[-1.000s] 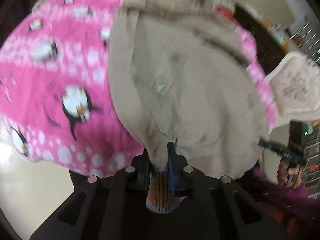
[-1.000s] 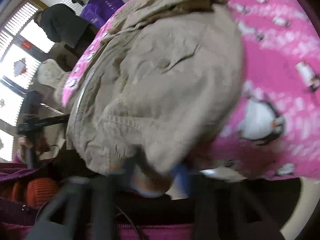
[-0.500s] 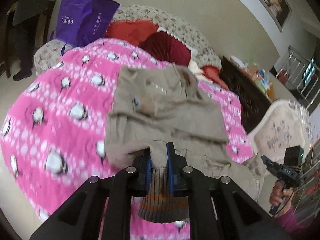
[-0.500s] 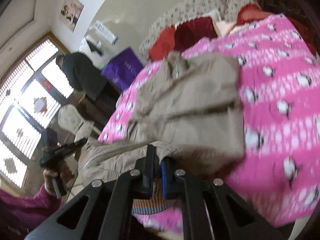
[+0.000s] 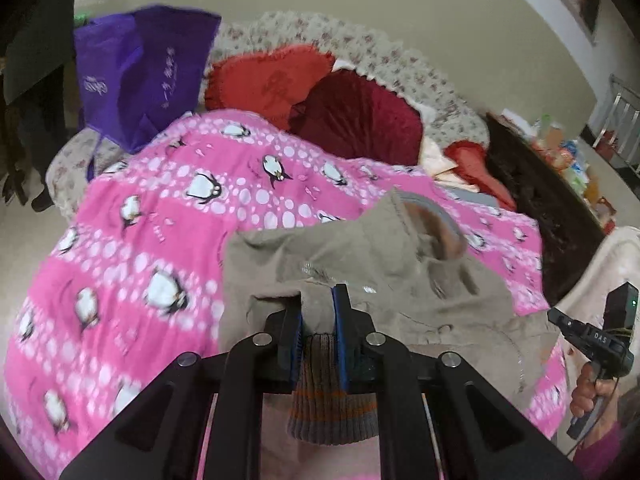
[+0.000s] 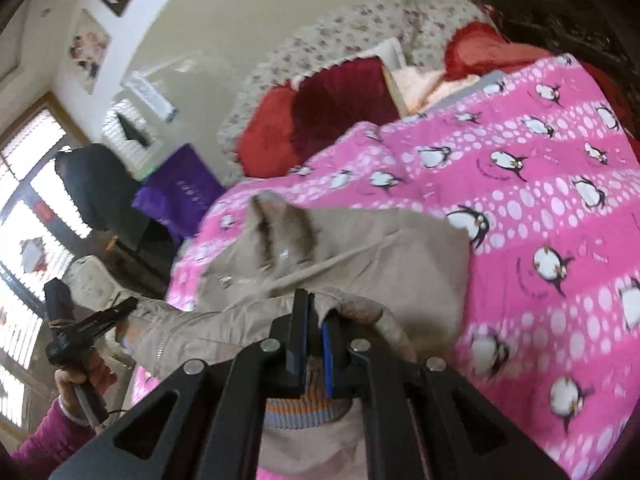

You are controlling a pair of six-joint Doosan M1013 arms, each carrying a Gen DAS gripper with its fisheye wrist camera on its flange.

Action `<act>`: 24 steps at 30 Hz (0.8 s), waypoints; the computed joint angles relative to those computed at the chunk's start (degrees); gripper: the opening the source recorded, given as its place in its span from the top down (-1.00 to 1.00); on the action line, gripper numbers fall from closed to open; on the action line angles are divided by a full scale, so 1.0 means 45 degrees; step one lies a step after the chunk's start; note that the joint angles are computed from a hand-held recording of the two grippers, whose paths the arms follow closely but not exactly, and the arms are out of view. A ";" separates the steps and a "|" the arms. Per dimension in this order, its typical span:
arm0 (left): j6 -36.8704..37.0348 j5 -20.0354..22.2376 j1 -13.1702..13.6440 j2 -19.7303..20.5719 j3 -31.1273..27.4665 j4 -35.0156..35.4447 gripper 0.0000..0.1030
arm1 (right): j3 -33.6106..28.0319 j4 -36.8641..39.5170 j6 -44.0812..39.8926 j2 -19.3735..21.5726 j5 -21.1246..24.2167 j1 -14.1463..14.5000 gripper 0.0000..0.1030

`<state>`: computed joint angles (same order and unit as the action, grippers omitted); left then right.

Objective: Fold large clothes
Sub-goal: 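Raise the ribbed hem with both tools and fold it over the collar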

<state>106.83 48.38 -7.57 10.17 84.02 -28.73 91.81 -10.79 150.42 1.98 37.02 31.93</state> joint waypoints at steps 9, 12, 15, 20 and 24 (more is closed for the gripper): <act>-0.1800 0.1794 0.0047 0.1930 -0.1682 -0.0010 0.55 | -0.0226 0.0929 -0.0650 0.0818 0.0447 -0.0705 0.57; -0.0938 0.1924 0.0276 0.1892 -0.1738 -0.0912 0.51 | -0.0267 -0.0758 -0.0379 0.0571 0.1022 -0.0145 -0.13; -0.1022 0.1792 0.0415 0.1775 -0.1760 -0.1146 0.29 | -0.0144 -0.1393 -0.0014 0.0268 0.1222 0.0021 -0.14; -0.0329 0.1301 0.0569 0.1256 -0.1258 -0.1073 0.08 | -0.0020 0.1921 -0.2568 0.0257 0.0620 -0.0201 -0.14; -0.0165 0.2105 0.0485 0.1319 -0.1113 -0.0211 0.04 | -0.0509 0.2155 -0.3032 0.0857 0.1161 -0.0085 -0.16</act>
<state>106.09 57.85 -5.38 16.10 79.02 -29.68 89.52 -1.09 136.77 5.84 42.24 31.55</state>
